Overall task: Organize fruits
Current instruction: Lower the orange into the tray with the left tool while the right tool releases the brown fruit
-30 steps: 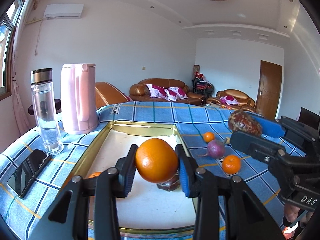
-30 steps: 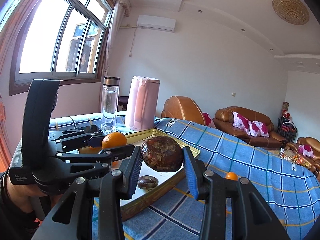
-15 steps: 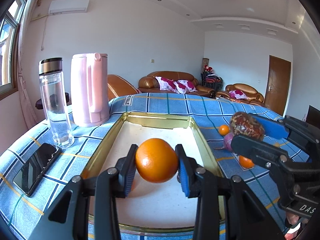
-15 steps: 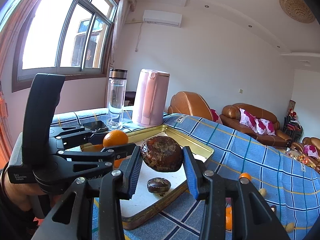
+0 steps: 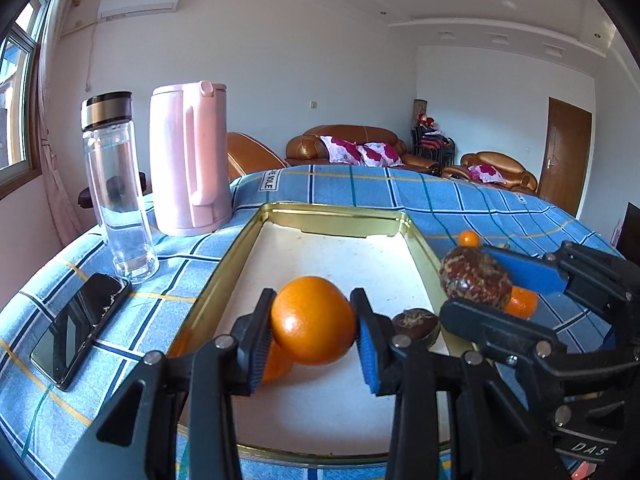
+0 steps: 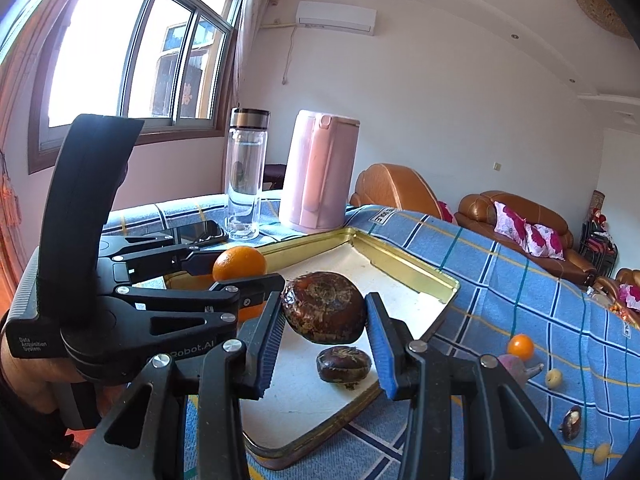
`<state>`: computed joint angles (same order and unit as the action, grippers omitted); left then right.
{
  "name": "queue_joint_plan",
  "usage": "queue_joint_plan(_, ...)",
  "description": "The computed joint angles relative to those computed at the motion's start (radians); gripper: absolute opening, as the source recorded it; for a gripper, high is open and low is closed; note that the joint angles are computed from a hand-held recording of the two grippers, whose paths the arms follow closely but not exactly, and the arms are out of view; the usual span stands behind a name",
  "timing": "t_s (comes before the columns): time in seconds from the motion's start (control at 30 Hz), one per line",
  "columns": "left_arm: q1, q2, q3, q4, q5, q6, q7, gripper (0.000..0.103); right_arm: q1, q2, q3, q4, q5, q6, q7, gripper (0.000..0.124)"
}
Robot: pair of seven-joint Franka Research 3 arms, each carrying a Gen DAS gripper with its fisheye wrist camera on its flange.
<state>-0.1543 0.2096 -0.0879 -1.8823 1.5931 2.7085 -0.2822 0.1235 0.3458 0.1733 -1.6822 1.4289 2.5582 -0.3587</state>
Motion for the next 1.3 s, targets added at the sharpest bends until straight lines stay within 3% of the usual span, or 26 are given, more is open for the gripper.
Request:
queue_joint_plan(0.47,0.01,0.013,0.013,-0.005,-0.112,0.003,0.12,0.039,0.031,0.049,0.011,0.039,-0.188,0.048,0.136,0.043)
queue_joint_plan(0.9,-0.004,0.03,0.026,0.006,-0.189,-0.015,0.21,0.039,0.029,0.105,0.015,0.105,-0.448,-0.018,0.369,0.043)
queue_joint_plan(1.2,-0.009,0.026,0.028,0.003,-0.19,-0.033,0.209,0.04,0.018,0.124,0.03,0.131,-0.517,-0.035,0.433,0.044)
queue_joint_plan(1.3,-0.009,0.02,0.028,-0.004,-0.188,-0.044,0.184,0.051,0.019,0.132,0.029,0.14,-0.525,-0.026,0.462,0.053)
